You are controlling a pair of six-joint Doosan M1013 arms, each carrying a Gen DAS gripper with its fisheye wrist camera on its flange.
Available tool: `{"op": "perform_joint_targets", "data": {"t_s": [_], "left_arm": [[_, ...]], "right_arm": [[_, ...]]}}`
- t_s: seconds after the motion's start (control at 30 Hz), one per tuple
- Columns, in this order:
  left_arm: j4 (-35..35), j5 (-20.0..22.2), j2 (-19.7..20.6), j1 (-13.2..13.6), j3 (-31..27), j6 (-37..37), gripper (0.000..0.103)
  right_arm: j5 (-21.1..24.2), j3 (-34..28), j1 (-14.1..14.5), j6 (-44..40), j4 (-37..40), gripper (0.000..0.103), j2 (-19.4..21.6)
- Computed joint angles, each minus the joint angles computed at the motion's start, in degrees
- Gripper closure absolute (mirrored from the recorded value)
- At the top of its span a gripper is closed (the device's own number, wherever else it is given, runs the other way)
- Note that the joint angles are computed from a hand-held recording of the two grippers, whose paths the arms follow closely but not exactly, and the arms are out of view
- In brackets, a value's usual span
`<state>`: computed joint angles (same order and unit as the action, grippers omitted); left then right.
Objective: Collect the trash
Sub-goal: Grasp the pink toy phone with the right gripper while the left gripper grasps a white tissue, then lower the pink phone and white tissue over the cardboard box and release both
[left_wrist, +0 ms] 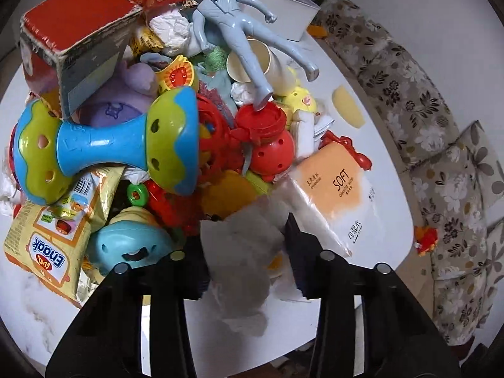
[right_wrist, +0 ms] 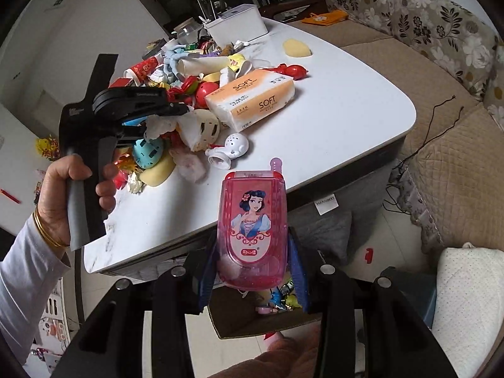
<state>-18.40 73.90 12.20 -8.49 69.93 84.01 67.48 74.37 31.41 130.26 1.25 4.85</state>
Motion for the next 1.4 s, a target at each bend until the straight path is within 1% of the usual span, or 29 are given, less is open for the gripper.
{"op": "perform_joint_targets", "data": {"t_s": [0.1, 0.2, 0.3, 0.37, 0.43, 0.53, 0.57, 0.6, 0.63, 0.73, 0.8, 0.9, 0.93, 1.0, 1.03, 1.1, 1.13, 1.23, 1.27, 1.3, 1.33, 1.37, 1.4], "left_arm": [[-0.3, -1.5, -1.1, 0.7, 0.7, 0.5, 0.066], [-3.4, -2.4, -2.2, 1.8, 1.3, 1.4, 0.066], [-8.0, -4.5, -4.3, 3.5, 2.8, 3.1, 0.066], [-10.2, -6.0, -6.4, 4.7, 4.2, 5.3, 0.066], [-12.5, -6.4, -8.9, 6.1, 6.3, 8.1, 0.066], [-14.5, -5.2, -13.1, 8.0, 10.6, 12.1, 0.066], [-14.9, -4.3, -14.7, 8.8, 12.5, 13.0, 0.066], [-14.8, -3.6, -15.5, 9.2, 13.5, 13.0, 0.066], [-14.2, -2.1, -17.0, 9.9, 15.6, 12.6, 0.066], [-10.5, 1.3, -19.9, 11.0, 20.9, 9.8, 0.066], [-8.3, 3.4, -20.9, 11.3, 24.5, 6.3, 0.066], [-5.5, 5.0, -21.6, 10.9, 29.6, 2.6, 0.066], [-4.0, 5.0, -21.5, 10.3, 31.4, 1.2, 0.066], [-3.7, 4.7, -21.0, 9.6, 34.7, -0.7, 0.066], [-3.8, 4.5, -20.7, 9.4, 35.6, -1.3, 0.066], [-2.8, 3.7, -19.7, 8.1, 37.8, -2.6, 0.066], [-2.7, 2.9, -18.7, 7.2, 39.2, -3.3, 0.065], [-1.5, 1.5, -16.5, 5.9, 42.0, -5.7, 0.064], [-0.6, 1.1, -15.8, 5.5, 42.8, -6.5, 0.060], [0.7, 0.8, -14.6, 4.9, 43.4, -8.0, 0.057], [1.1, 0.3, -13.8, 4.8, 43.9, -9.1, 0.048], [1.4, -0.1, -13.3, 4.9, 44.3, -9.7, 0.036], [2.4, -0.7, -12.7, 4.8, 44.8, -11.0, 0.033]], "right_arm": [[-0.1, -0.6, 0.0, -0.9, 0.4, 0.062, 0.5], [0.1, -1.6, 0.1, -2.1, 1.1, 0.062, 1.4], [0.2, -2.7, 0.3, -3.2, 1.4, 0.062, 2.1], [0.5, -3.5, 0.5, -4.2, 1.7, 0.062, 2.7], [1.1, -4.1, 0.7, -5.4, 2.0, 0.062, 3.1], [2.4, -4.7, 1.3, -7.4, 2.3, 0.062, 3.7], [3.1, -4.8, 1.6, -8.3, 2.4, 0.062, 3.9], [3.7, -4.8, 1.8, -8.8, 2.6, 0.062, 4.0], [4.6, -4.7, 2.1, -9.4, 2.8, 0.062, 4.2], [6.7, -4.1, 2.4, -10.9, 3.9, 0.062, 4.4], [8.6, -3.2, 2.8, -11.8, 4.5, 0.062, 4.7], [11.1, -0.7, 3.2, -12.9, 6.0, 0.062, 5.2], [11.4, 0.1, 3.1, -13.1, 6.7, 0.062, 5.3], [12.7, 2.6, 3.2, -13.5, 8.3, 0.062, 5.9], [13.2, 3.4, 3.2, -13.7, 8.7, 0.062, 6.2], [14.5, 5.5, 3.4, -13.8, 9.7, 0.062, 7.3], [14.5, 7.0, 3.5, -14.1, 10.4, 0.062, 7.8], [13.8, 9.7, 3.7, -14.1, 11.0, 0.062, 9.0], [13.1, 10.7, 3.7, -14.3, 11.3, 0.062, 9.6], [12.9, 11.3, 3.8, -14.0, 10.7, 0.060, 10.3], [12.7, 11.6, 3.9, -13.9, 10.3, 0.041, 10.8], [12.8, 12.0, 3.8, -13.9, 10.1, 0.028, 11.7], [12.9, 12.2, 3.8, -13.7, 9.6, 0.017, 12.4]]}}
